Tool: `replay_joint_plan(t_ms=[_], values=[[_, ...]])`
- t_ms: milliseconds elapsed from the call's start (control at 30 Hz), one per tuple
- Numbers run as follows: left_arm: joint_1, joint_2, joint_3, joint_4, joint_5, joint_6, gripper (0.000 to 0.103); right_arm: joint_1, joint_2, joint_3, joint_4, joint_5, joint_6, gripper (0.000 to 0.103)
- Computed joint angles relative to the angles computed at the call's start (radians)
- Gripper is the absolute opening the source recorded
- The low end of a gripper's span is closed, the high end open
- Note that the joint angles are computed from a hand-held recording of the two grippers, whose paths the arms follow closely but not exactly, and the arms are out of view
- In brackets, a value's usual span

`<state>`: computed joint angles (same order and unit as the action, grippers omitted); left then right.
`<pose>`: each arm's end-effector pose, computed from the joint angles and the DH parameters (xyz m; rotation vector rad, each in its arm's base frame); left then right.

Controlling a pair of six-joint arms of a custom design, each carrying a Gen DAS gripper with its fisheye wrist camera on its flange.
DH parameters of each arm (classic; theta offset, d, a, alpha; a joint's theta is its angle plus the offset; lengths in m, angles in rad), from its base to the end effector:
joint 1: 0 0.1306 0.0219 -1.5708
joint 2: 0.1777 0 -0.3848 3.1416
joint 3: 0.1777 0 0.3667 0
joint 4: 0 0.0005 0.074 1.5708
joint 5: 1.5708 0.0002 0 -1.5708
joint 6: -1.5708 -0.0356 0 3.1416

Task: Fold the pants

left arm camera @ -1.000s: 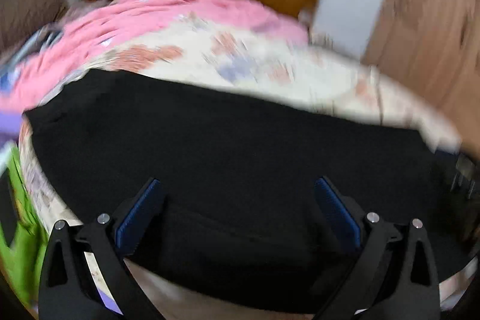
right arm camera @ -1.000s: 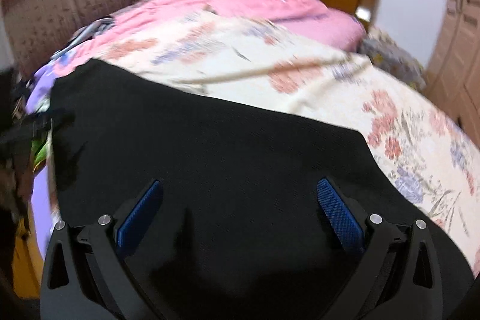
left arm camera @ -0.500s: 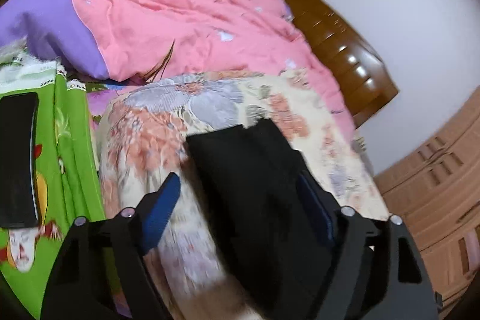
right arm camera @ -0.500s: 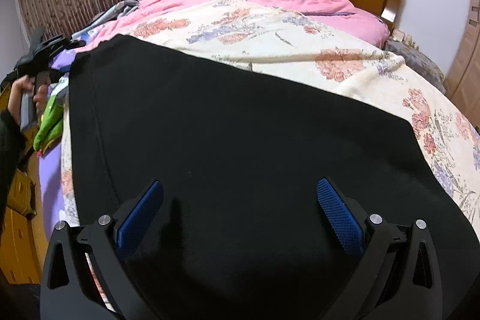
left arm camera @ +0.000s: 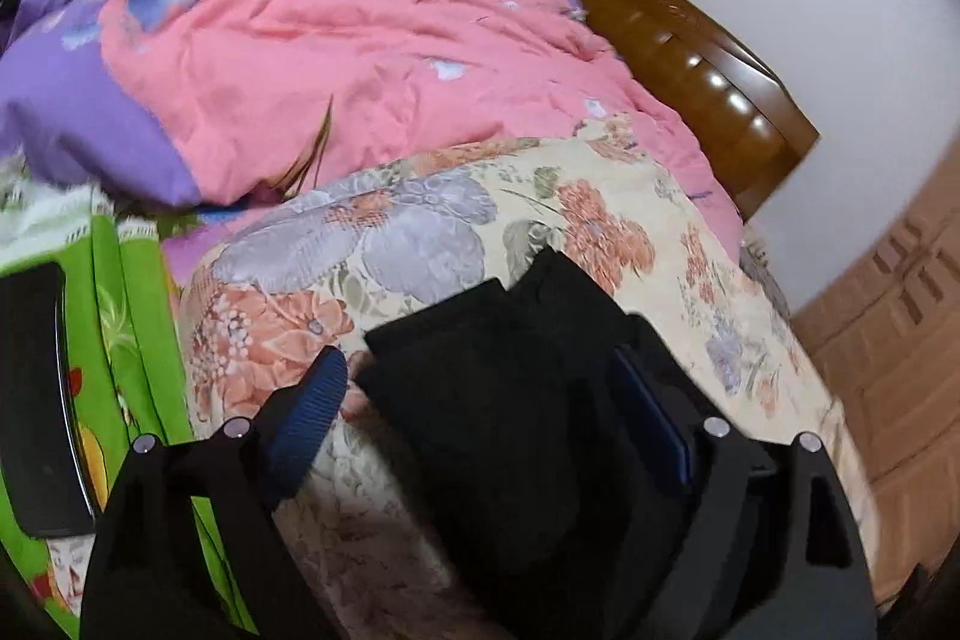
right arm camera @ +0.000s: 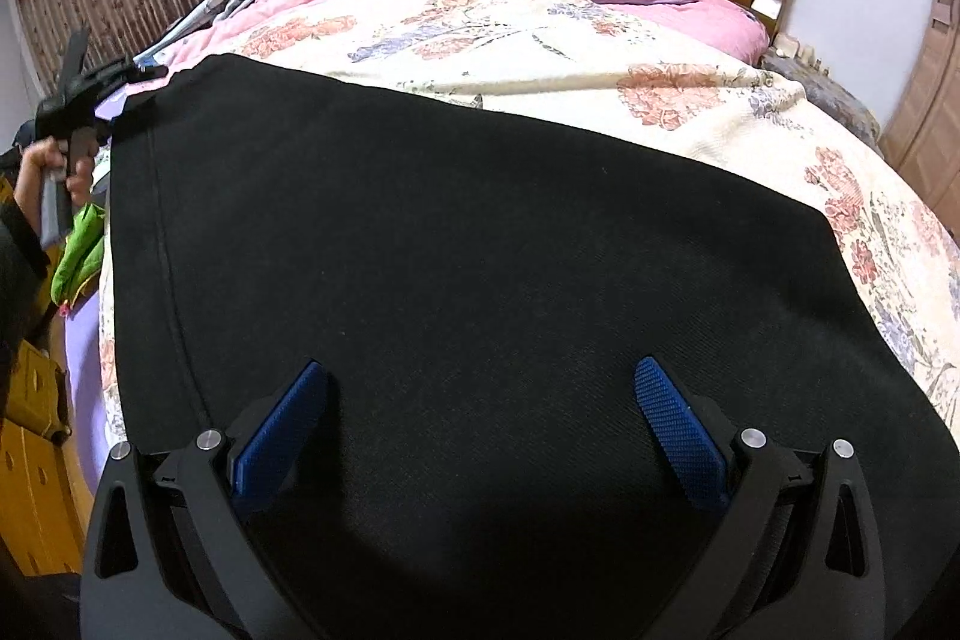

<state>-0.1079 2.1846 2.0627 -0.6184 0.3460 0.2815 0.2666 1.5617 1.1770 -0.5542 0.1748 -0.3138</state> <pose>0.7332 -0.0921 0.2838 -0.0231 2.3310 -0.5968 0.4751 0.1228 0.2842 0.1300 2.4859 0.0238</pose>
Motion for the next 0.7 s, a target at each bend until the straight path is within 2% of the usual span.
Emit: replay_joint_plan(t_ms=[100, 133, 200, 267, 367, 433, 500, 533, 700], values=[[-0.017, -0.009, -0.032, 0.021, -0.009, -0.058, 0.088, 0.001, 0.001, 0.004, -0.006, 0.002, 0.001, 0.099], [-0.024, -0.01, -0.038, 0.023, -0.016, -0.093, 0.079, 0.002, 0.002, 0.004, -0.008, 0.003, 0.001, 0.099], [-0.019, 0.018, 0.001, -0.013, 0.072, -0.099, 0.054, 0.003, -0.001, 0.006, -0.012, 0.009, 0.002, 0.099], [-0.013, 0.023, 0.0, 0.004, 0.103, -0.082, 0.049, 0.013, -0.006, 0.01, -0.013, 0.023, 0.01, 0.099], [-0.008, 0.016, -0.017, 0.03, 0.122, -0.058, 0.039, 0.038, 0.006, 0.065, -0.004, -0.001, 0.065, 0.099], [-0.013, -0.003, -0.042, 0.053, 0.104, -0.059, 0.031, 0.064, 0.053, 0.15, -0.011, -0.003, 0.139, 0.099], [-0.025, -0.026, -0.065, 0.073, 0.066, -0.064, 0.027, 0.079, 0.137, 0.277, -0.065, -0.034, 0.185, 0.099], [-0.03, -0.037, -0.076, 0.084, 0.044, -0.064, 0.02, 0.085, 0.183, 0.342, -0.089, -0.051, 0.204, 0.099], [-0.052, -0.077, -0.097, 0.103, -0.015, -0.09, 0.018, 0.112, 0.419, 0.684, -0.234, -0.131, 0.315, 0.098]])
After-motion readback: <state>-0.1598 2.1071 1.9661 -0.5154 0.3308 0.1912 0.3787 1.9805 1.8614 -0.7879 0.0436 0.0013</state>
